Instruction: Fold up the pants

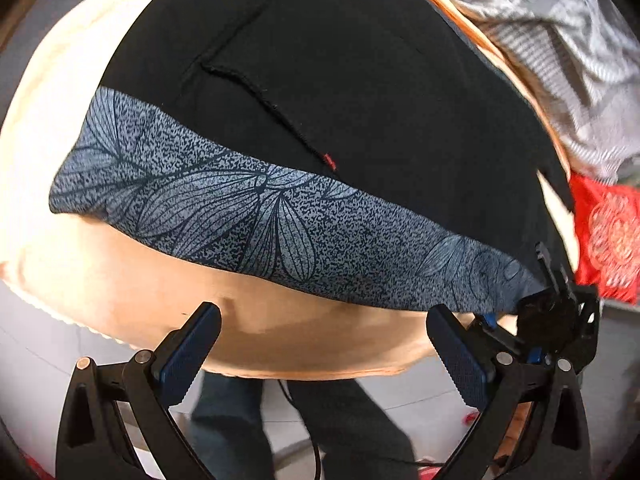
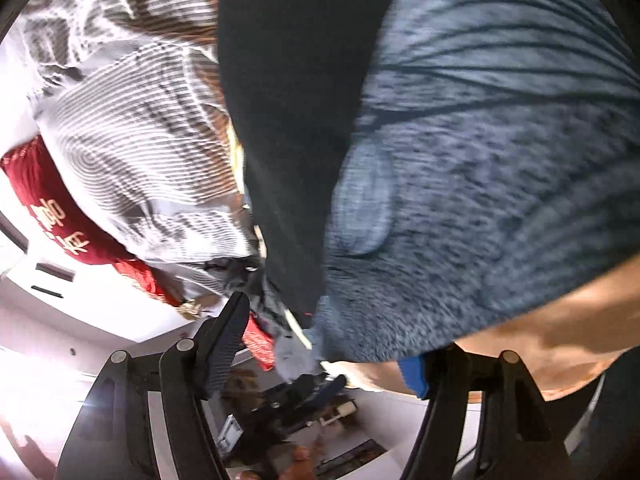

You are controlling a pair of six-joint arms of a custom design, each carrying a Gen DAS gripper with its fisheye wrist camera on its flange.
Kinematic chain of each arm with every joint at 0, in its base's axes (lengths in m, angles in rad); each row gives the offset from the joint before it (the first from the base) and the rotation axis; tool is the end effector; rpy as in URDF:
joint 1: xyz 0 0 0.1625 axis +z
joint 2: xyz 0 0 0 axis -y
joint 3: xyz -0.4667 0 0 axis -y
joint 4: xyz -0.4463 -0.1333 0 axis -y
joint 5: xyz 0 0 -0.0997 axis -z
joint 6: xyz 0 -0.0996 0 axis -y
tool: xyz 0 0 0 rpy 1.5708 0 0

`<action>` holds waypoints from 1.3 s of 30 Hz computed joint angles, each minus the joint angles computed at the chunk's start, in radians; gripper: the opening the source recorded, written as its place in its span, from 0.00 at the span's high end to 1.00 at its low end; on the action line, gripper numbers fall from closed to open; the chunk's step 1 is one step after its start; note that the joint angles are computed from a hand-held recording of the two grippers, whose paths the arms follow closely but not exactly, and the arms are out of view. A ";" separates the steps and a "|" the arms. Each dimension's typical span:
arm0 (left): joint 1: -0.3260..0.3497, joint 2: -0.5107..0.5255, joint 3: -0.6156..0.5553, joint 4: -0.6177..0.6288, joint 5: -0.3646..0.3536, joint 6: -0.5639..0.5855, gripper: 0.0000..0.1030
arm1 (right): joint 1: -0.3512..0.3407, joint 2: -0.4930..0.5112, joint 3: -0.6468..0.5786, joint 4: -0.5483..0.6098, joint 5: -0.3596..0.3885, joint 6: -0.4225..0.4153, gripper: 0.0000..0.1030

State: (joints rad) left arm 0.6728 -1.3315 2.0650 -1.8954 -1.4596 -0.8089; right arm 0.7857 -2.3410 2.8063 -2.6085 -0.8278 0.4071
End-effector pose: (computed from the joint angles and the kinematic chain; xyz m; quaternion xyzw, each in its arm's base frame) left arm -0.2966 -0.4209 0.1867 0.0548 0.9762 0.0923 0.1885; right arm 0.0024 -0.2815 0.2896 0.4170 0.7973 -0.3238 0.2926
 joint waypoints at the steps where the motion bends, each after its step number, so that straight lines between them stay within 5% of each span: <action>1: 0.005 -0.002 0.005 -0.016 -0.007 -0.010 0.00 | 0.021 0.019 -0.012 -0.011 -0.007 0.015 0.43; 3: 0.014 -0.013 0.017 -0.039 -0.021 -0.022 0.00 | 0.045 0.039 -0.036 -0.004 0.004 0.029 0.73; 4: 0.020 -0.020 0.023 -0.053 -0.030 -0.030 0.00 | 0.050 0.044 -0.046 0.000 0.019 0.037 0.76; 9: 0.048 -0.062 0.056 -0.181 -0.061 -0.086 0.00 | 0.114 0.073 -0.105 0.023 0.008 0.043 0.78; 16: 0.097 -0.068 0.041 -0.219 -0.016 -0.141 0.02 | 0.167 0.119 -0.140 0.030 -0.044 0.077 0.78; 18: 0.109 -0.061 0.032 -0.216 -0.017 -0.150 0.17 | 0.197 0.155 -0.152 -0.006 -0.070 0.108 0.78; 20: 0.116 -0.051 0.009 -0.155 -0.005 -0.146 0.49 | 0.208 0.161 -0.155 -0.019 -0.083 0.127 0.78; 23: 0.121 -0.064 -0.002 -0.107 0.014 -0.135 0.77 | 0.239 0.161 -0.168 -0.015 -0.134 0.149 0.80; 31: 0.064 -0.044 -0.126 -0.055 0.071 -0.002 0.77 | 0.357 0.194 -0.261 -0.010 -0.246 0.187 0.85; 39: 0.075 0.108 -0.310 -0.097 0.134 0.106 0.77 | 0.431 0.354 -0.513 0.164 -0.310 0.060 0.85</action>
